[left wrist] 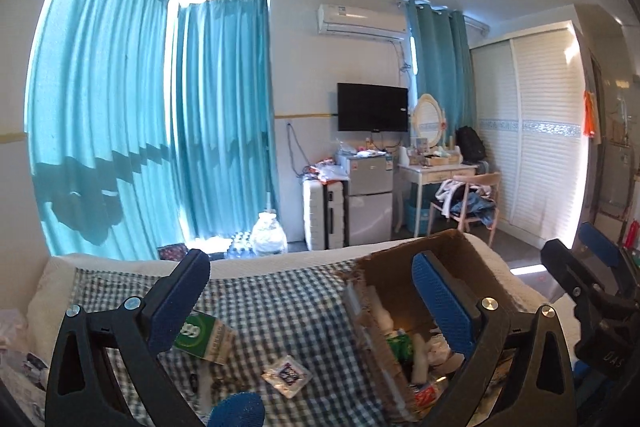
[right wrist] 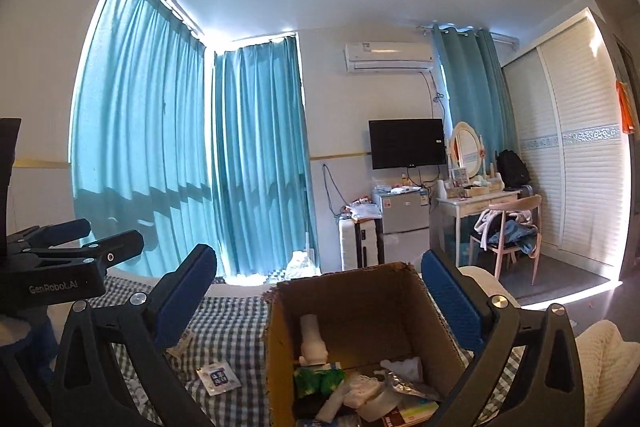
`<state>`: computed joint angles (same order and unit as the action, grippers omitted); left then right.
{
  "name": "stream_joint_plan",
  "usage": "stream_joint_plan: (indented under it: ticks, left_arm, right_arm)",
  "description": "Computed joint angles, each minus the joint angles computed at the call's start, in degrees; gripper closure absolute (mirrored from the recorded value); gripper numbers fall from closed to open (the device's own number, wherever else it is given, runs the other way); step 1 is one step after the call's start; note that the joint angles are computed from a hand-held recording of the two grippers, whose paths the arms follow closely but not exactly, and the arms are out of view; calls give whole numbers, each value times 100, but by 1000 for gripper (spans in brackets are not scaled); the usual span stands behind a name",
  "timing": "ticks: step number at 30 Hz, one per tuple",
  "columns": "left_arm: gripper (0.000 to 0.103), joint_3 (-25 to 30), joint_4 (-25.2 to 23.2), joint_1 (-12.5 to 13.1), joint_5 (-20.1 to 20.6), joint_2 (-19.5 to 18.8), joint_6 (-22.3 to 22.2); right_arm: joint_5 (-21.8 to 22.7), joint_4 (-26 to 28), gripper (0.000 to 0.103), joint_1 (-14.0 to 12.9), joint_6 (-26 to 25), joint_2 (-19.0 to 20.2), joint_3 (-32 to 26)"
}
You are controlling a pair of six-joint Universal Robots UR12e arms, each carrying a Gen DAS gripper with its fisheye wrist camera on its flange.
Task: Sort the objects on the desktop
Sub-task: 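Move both tools back over the items on the bedspread, then grasp the white comb with the left tool while the right grasps the white sachet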
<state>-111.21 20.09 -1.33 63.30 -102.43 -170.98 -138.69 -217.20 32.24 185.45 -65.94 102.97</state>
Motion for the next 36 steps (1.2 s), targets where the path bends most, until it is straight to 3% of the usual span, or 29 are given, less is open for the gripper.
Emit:
stream_joint_plan:
  ticks: [5,9,13,16,18,24,27,32,36]
  left_arm:
    - [0,37,22,216,254,-7,-163]
    - [0,48,173,402,293,-73,-315]
    - [0,116,32,458,696,-133,-262]
    - [0,141,-24,528,956,-193,-258]
    - [0,165,-105,608,956,-237,-276]
    - [0,242,-426,825,883,-348,-510]
    - [0,301,-771,875,973,-398,-527]
    - [0,498,-2078,991,699,-447,-773]
    - [0,678,-2734,887,1020,-658,-759]
  right_arm:
    - [145,-314,0,78,-272,201,-248]
    - [139,44,0,118,-190,295,-452]
    - [312,303,0,120,48,412,-659]
    - [648,579,0,77,391,451,-765]
    - [1187,729,0,-14,691,432,-767]
    - [1559,796,0,-58,602,631,-1117]
    - [1645,950,0,-71,524,743,-1297]
    - [1681,1415,0,-84,560,909,-1470]
    - [1743,1707,0,-116,566,1032,-1540]
